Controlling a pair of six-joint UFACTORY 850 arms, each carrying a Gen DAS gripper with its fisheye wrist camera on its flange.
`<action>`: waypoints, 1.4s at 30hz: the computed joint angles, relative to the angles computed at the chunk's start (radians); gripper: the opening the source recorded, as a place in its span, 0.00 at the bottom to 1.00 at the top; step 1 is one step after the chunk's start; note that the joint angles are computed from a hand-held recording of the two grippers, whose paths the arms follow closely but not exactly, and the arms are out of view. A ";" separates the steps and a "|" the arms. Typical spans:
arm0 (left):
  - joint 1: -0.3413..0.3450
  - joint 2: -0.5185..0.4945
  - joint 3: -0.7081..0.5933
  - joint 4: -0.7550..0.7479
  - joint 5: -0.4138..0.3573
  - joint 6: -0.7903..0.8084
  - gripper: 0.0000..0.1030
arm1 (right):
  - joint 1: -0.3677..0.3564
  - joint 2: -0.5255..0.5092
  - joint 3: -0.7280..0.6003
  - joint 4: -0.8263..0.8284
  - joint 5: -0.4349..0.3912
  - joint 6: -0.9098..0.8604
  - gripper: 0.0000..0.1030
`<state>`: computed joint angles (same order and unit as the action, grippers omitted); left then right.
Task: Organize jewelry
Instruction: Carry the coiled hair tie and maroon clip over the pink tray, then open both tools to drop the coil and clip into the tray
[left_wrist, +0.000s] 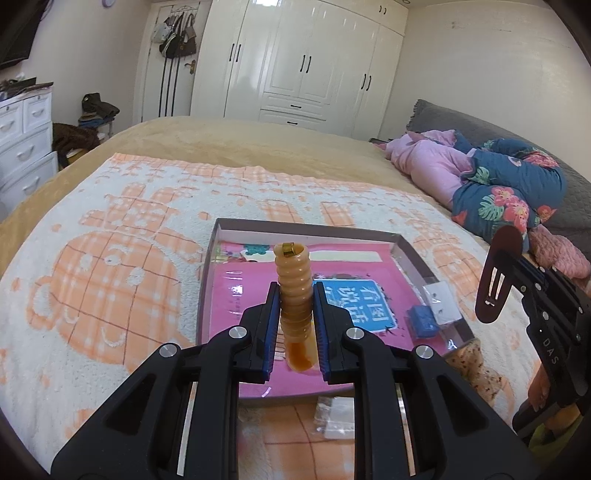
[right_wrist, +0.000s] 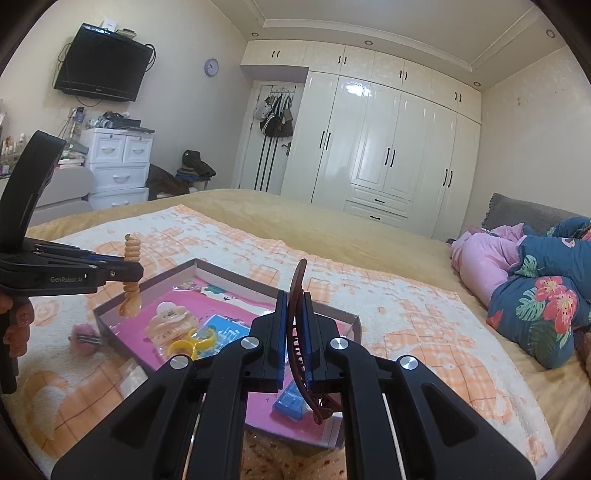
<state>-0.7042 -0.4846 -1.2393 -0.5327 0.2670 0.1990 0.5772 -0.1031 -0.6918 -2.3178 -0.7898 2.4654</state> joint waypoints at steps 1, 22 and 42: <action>0.003 -0.003 -0.002 0.005 0.001 -0.006 0.11 | -0.001 -0.007 -0.006 0.004 0.001 -0.005 0.07; 0.032 -0.083 -0.059 -0.118 -0.041 0.116 0.11 | -0.059 -0.203 -0.194 0.074 0.155 -0.047 0.08; 0.038 -0.098 -0.069 -0.124 -0.065 0.106 0.11 | -0.075 -0.213 -0.218 -0.061 0.374 0.160 0.25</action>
